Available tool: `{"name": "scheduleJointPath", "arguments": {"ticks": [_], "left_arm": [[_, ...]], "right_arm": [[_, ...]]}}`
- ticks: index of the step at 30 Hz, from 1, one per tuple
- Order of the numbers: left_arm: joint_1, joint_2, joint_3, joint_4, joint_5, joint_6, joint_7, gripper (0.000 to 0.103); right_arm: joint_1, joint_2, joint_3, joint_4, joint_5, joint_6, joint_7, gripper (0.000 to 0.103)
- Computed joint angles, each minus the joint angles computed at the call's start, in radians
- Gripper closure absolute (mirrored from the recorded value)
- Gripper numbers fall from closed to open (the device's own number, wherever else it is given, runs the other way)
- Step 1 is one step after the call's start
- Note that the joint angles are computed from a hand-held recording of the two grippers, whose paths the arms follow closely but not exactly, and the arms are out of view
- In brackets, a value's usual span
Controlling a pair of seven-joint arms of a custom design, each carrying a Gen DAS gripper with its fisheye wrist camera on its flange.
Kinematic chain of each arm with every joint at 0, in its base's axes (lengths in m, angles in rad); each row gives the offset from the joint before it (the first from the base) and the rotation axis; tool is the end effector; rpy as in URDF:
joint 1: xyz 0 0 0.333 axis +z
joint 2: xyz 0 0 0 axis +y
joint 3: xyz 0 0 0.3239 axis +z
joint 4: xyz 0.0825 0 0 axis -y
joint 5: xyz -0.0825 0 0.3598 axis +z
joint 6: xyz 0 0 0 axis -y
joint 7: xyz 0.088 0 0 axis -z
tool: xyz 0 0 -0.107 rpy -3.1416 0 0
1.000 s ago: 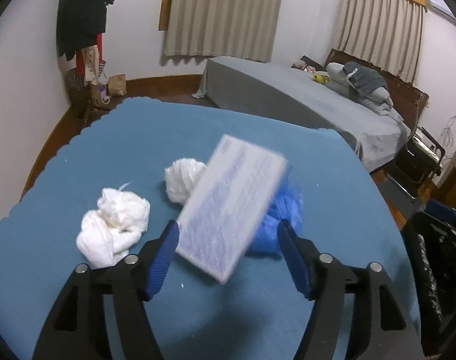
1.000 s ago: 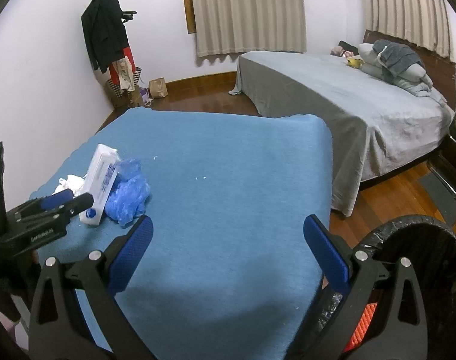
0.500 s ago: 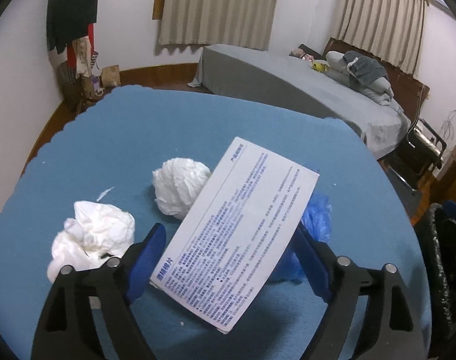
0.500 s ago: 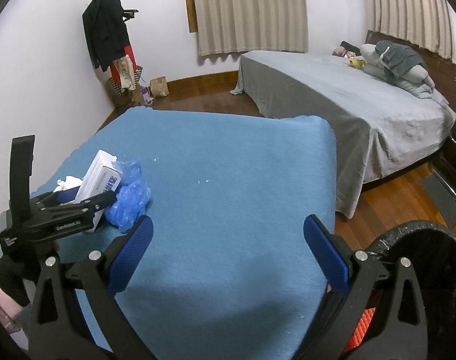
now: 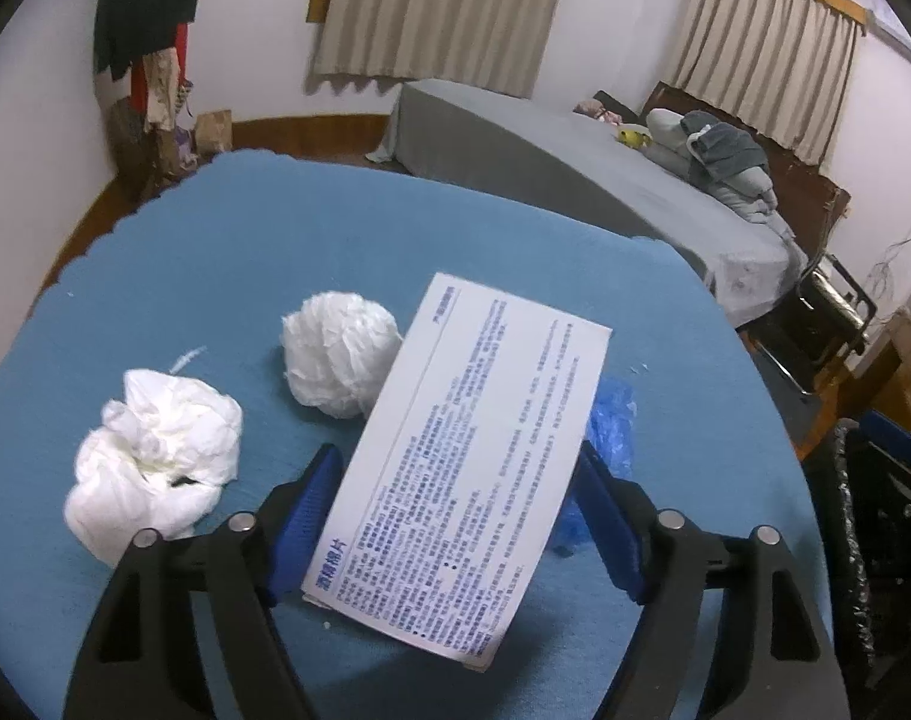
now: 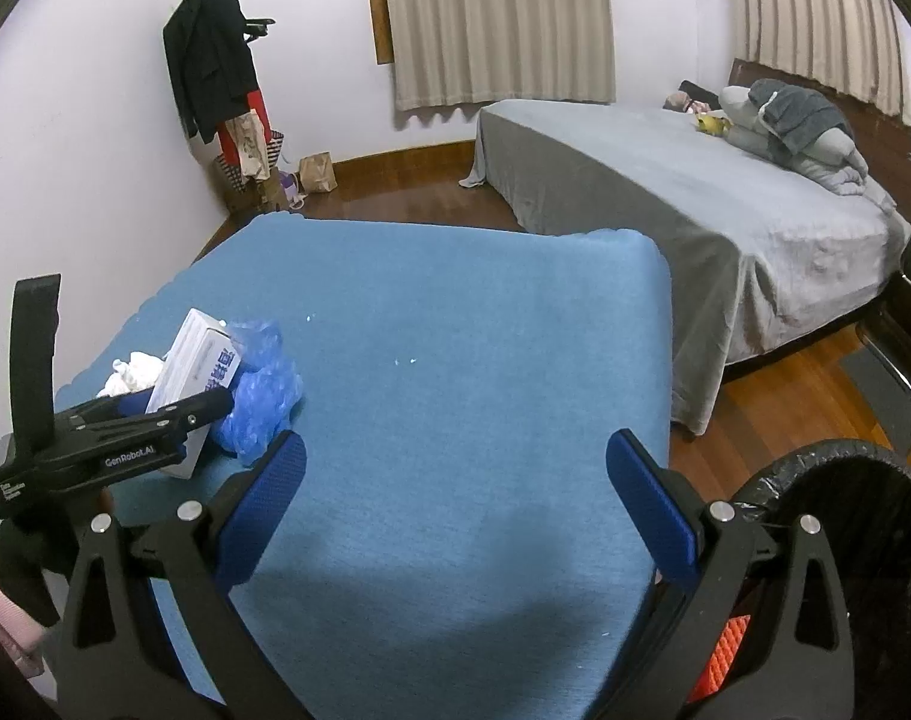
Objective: Collect trash
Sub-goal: 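Return the left gripper to the mat and grasp the white tissue box, then grasp the blue plastic bag with the right gripper while the left holds the box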
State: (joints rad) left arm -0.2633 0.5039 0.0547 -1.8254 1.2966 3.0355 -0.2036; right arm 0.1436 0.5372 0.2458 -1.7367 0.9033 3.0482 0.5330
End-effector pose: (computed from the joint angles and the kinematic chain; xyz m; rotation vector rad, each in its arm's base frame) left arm 0.6142 -0.2092 0.3231 -2.0541 1.5223 -0.8887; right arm 0.6626 0.1767 0.3630 -1.9956 1.2248 -0.4606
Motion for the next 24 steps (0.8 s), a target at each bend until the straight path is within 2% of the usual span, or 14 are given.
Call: {"name": "scheduleJointPath", "arguments": {"ticks": [3,6,11,16,18,24], "left_arm": [[-0.023,-0.011,0.033,-0.004,0.079,0.023,-0.09,0.04],[-0.04,-0.04,0.037,-0.014,0.184,-0.015,-0.204,0.046],[-0.03,-0.103,-0.005,-0.051,0.284,-0.101,-0.303,0.048],[-0.002,-0.17,-0.057,-0.112,0.324,-0.193,-0.33,0.048],[0.011,-0.194,-0.078,-0.138,0.33,-0.234,-0.333,0.048],[0.066,-0.244,-0.129,-0.201,0.331,-0.291,-0.344,0.048]], "right_arm": [[-0.007,-0.002,0.009,-0.001,0.005,0.001,-0.01,0.006],[-0.012,-0.006,0.019,-0.002,0.015,0.001,-0.023,0.006],[-0.017,-0.002,0.032,0.01,0.036,-0.004,-0.048,0.006],[-0.011,0.013,0.049,0.036,0.059,-0.007,-0.074,0.006],[0.001,0.025,0.05,0.054,0.06,-0.01,-0.075,0.006],[0.06,0.068,0.033,0.11,0.022,-0.022,-0.034,0.006]]}}
